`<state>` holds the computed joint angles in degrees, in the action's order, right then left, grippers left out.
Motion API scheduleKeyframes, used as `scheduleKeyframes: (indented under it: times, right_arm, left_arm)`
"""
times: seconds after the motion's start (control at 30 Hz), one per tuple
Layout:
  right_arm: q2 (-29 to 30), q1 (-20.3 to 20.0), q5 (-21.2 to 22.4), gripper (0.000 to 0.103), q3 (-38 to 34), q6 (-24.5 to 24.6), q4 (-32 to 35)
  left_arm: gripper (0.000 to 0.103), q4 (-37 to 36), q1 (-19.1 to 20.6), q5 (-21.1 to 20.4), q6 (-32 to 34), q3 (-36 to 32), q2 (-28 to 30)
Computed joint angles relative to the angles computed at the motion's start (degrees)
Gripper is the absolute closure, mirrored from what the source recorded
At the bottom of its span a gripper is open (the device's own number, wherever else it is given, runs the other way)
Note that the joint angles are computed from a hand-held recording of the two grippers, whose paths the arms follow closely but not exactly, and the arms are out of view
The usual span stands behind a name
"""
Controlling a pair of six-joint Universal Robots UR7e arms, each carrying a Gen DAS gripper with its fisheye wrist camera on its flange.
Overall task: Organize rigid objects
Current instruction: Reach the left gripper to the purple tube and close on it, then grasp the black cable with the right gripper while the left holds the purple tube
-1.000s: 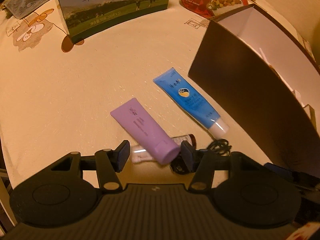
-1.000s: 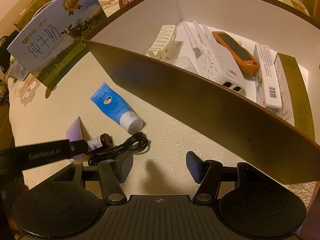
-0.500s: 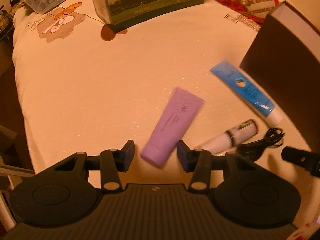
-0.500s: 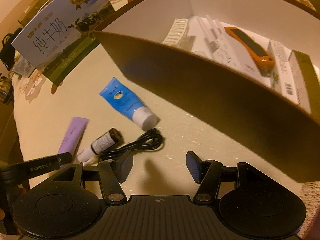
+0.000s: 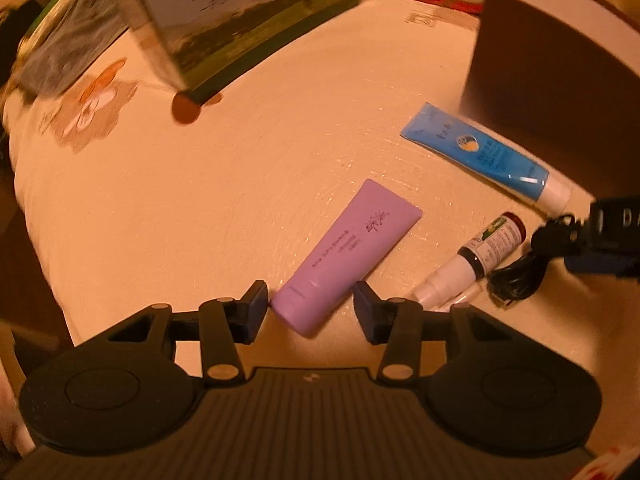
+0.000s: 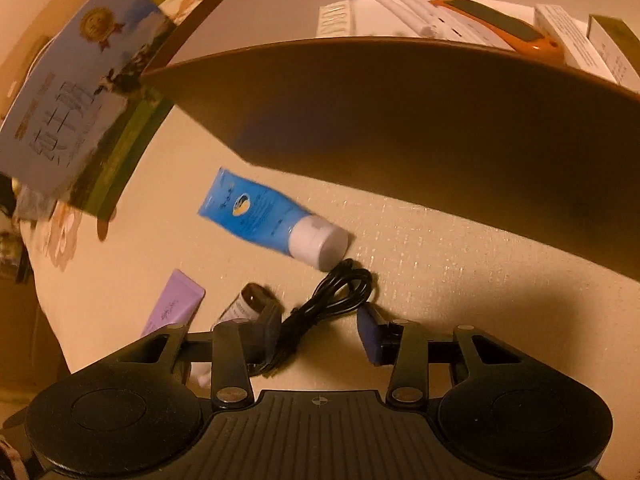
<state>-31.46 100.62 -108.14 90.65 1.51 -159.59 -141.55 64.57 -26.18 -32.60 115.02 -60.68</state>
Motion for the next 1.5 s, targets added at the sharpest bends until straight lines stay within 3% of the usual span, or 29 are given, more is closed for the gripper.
scheduleKeyframes:
  times: [0.13,0.23,0.33,0.37,0.53,0.7,1.0,1.13,1.3,1.5]
  right_arm:
    - [1.07,0.34,-1.21,0.065,-0.93,-2.59,-0.38]
    - [1.96,1.33,-3.50,0.067,-1.47,-10.06,-0.52]
    - [2.48,2.47,-5.64,0.071,-2.16,-18.14,0.67]
    - [2.42,2.64,-5.86,0.074,-2.19,-20.04,1.15]
    - [0.72,2.67,-6.33,0.088,0.09,-29.20,1.48]
    - [-2.16,1.67,-6.47,0.090,3.81,-35.00,0.93]
    - [-8.34,0.26,-8.58,0.092,11.17,-37.99,0.09]
    - [-9.82,-0.34,-8.03,0.092,14.18,-39.14,-3.08]
    - [-9.27,-0.73,-7.22,0.089,13.59,-34.54,-2.83]
    - [-8.55,-0.73,-7.16,0.086,13.43,-33.89,-4.26]
  left_arm:
    - [0.061,-2.06,0.79,-0.33,4.48,-0.70,1.26]
    - [0.064,-3.34,0.98,-1.10,6.07,-0.74,1.45]
    - [0.075,-3.36,0.96,-2.63,6.70,-0.77,1.21]
    - [0.079,-2.71,0.91,-3.28,6.20,-0.92,1.07]
    - [0.079,1.24,0.31,-6.18,0.25,-0.86,-0.16]
    - [0.079,6.01,-1.40,-8.01,-6.25,0.94,-1.89]
    - [0.079,14.50,-6.16,-12.86,-17.93,5.45,-4.81]
    - [0.079,13.02,-6.54,-13.69,-17.33,6.09,-4.62]
    - [0.064,10.77,-5.67,-13.36,-15.06,5.18,-3.74]
    - [0.062,10.18,-4.64,-12.47,-12.38,2.85,-1.59]
